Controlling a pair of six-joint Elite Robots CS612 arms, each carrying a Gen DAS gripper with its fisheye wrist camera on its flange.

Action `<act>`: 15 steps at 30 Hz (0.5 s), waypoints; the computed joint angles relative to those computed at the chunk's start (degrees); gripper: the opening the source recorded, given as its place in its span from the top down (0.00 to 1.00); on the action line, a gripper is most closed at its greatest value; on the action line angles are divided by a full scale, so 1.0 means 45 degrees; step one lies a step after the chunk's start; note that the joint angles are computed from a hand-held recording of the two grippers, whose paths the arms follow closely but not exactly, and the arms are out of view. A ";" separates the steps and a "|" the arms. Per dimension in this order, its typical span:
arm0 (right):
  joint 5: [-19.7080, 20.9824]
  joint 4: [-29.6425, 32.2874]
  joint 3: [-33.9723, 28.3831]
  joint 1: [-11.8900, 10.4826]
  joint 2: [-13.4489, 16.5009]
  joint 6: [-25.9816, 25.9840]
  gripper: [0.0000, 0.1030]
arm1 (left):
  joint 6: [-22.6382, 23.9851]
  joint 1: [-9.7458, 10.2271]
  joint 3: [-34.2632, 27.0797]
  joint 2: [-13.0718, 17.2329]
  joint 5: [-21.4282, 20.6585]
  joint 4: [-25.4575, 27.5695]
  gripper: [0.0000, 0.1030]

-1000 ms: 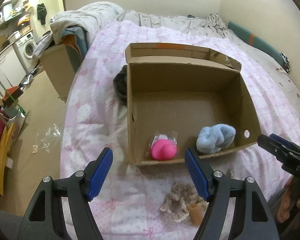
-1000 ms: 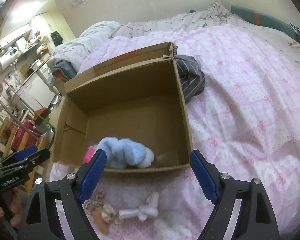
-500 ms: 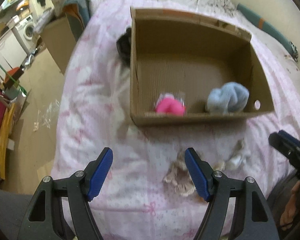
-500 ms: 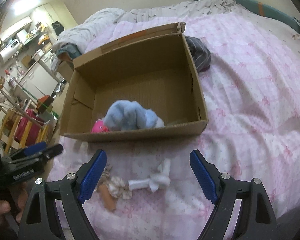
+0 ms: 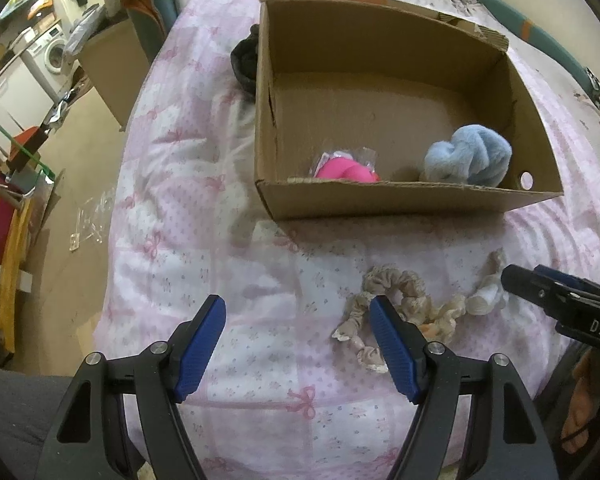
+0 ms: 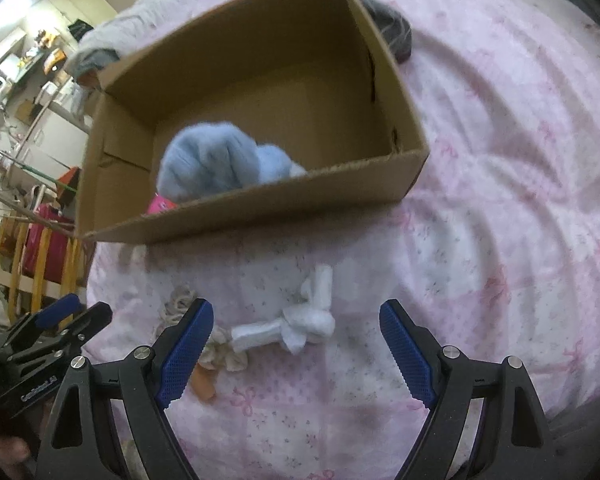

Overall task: Organize soft objects
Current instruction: 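Withdraw both grippers from the box back toward the remaining items, then grasp the white sock bundle with the right gripper while the left gripper grasps the lace scrunchie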

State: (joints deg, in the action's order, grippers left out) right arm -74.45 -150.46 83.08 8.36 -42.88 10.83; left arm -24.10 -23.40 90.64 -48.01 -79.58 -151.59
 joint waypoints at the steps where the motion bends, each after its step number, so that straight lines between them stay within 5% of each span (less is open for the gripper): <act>1: 0.0035 0.0185 -0.0087 0.0013 0.0056 -0.0078 0.12 | -0.0048 0.0015 -0.0016 0.0017 -0.0045 0.0033 0.30; 5: 0.1313 0.0740 -0.0322 -0.0136 0.0275 0.0006 0.12 | -0.0151 0.0106 -0.0092 0.0106 -0.0187 0.0143 0.30; 15: 0.0403 0.1283 -0.0616 0.0004 0.0454 -0.0231 0.15 | -0.1010 0.0475 0.0074 0.0102 -0.0184 0.0152 0.30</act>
State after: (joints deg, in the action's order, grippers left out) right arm -72.64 -144.69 80.31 8.38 -40.84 9.79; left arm -28.65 -21.26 90.97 -47.55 -80.41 -150.90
